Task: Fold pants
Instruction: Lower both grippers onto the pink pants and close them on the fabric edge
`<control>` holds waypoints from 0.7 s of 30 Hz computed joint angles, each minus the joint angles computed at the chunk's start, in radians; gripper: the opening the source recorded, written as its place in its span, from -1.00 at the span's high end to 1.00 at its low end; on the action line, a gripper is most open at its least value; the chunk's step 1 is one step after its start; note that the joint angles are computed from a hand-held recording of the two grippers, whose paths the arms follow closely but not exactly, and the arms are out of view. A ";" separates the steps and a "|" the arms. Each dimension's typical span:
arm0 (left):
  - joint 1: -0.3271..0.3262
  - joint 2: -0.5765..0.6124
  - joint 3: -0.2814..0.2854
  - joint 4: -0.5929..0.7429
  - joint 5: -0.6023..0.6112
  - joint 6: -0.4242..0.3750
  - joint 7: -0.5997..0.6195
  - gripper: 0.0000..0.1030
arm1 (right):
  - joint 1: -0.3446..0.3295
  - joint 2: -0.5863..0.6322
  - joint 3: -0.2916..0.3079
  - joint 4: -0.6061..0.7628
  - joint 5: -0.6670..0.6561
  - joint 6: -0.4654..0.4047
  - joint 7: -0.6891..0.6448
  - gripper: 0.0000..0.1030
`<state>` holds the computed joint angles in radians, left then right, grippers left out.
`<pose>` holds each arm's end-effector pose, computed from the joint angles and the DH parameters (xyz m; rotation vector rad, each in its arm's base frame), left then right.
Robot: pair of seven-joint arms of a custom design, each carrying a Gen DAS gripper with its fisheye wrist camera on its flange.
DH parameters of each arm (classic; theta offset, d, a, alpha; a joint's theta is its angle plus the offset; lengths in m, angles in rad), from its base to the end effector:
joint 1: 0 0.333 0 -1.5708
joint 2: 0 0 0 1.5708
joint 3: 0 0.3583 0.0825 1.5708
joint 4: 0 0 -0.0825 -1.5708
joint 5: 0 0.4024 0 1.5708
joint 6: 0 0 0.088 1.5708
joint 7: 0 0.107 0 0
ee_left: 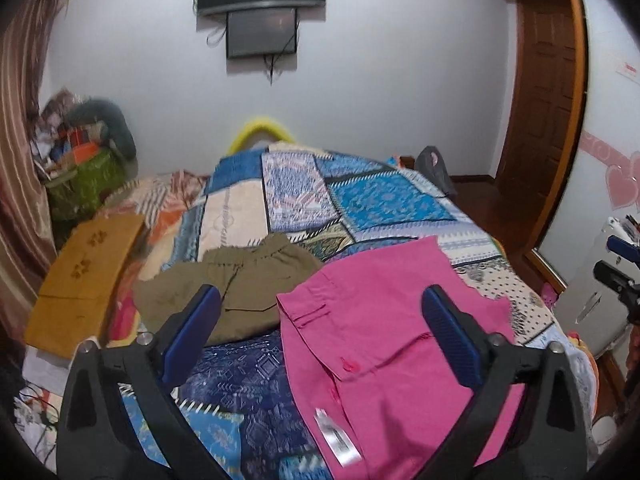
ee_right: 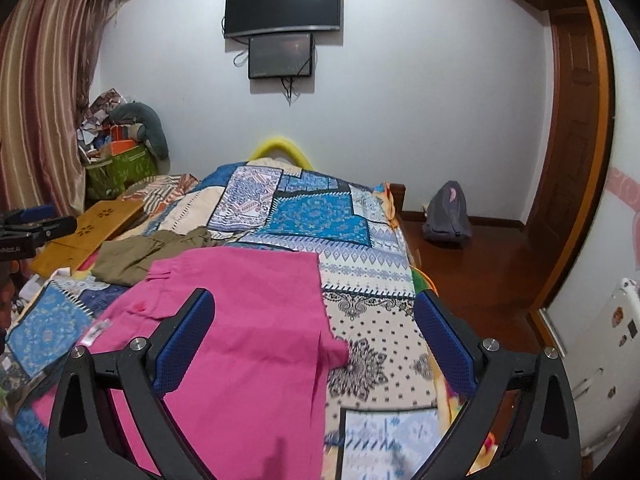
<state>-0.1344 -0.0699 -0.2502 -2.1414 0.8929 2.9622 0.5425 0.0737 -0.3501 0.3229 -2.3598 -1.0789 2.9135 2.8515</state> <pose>0.5137 -0.2684 0.5523 -1.5175 1.8138 -0.9687 0.4192 0.2520 0.5598 -1.6652 1.4847 -0.8909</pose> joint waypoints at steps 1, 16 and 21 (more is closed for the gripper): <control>0.002 0.037 0.003 0.029 -0.011 -0.021 0.022 -0.69 | 0.003 0.018 -0.009 0.013 0.009 0.005 -0.019 -0.84; -0.071 0.426 0.102 0.321 -0.299 -0.166 0.401 -0.35 | 0.111 0.442 -0.165 0.314 0.287 0.018 -0.492 -0.64; -0.098 0.506 0.120 0.396 -0.399 -0.218 0.521 -0.13 | 0.108 0.567 -0.146 0.420 0.547 -0.041 -0.797 -0.35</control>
